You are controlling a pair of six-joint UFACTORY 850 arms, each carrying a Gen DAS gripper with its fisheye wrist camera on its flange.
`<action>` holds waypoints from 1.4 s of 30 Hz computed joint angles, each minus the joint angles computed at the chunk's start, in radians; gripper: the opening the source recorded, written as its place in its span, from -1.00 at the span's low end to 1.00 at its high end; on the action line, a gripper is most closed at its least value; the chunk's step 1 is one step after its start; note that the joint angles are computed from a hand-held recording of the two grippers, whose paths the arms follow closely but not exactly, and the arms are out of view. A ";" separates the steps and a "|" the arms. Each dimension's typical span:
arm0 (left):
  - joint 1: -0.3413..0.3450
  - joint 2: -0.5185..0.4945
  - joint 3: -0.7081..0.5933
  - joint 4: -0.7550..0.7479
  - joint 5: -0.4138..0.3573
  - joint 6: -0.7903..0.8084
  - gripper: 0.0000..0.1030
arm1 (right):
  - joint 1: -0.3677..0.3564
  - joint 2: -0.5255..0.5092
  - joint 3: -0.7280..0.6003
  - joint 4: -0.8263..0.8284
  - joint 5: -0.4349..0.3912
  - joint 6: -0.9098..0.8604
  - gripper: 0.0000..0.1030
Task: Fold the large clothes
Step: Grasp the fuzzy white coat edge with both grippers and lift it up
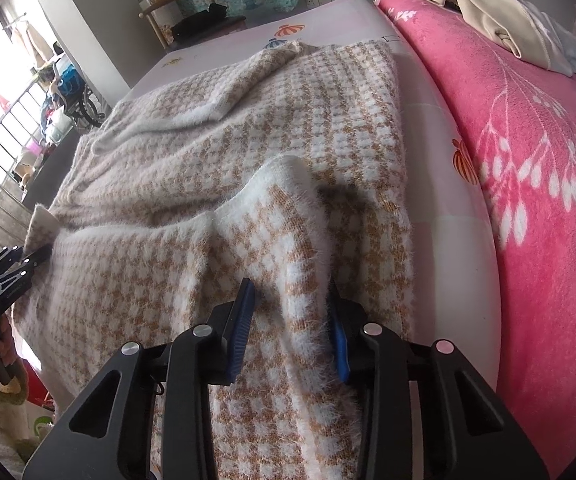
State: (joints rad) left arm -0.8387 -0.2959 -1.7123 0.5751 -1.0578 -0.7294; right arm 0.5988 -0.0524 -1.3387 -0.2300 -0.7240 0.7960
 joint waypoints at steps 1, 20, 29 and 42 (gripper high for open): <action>-0.002 0.001 0.000 0.007 -0.001 0.000 -0.40 | 0.000 0.001 0.001 -0.003 -0.001 0.004 -0.43; -0.055 0.061 0.030 0.120 0.014 -0.058 -0.77 | 0.113 0.060 0.011 -0.265 -0.048 0.239 -0.85; -0.092 0.128 0.050 0.203 0.043 -0.136 -0.79 | 0.185 0.124 0.014 -0.419 -0.084 0.381 -0.85; -0.078 0.072 -0.119 0.316 0.085 -0.123 -0.80 | 0.179 0.106 -0.100 -0.562 -0.078 0.377 -0.86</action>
State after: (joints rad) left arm -0.9163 -0.2239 -1.8309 0.8913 -0.9733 -0.8526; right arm 0.7779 0.0532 -1.4391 -0.7922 -0.8022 1.1734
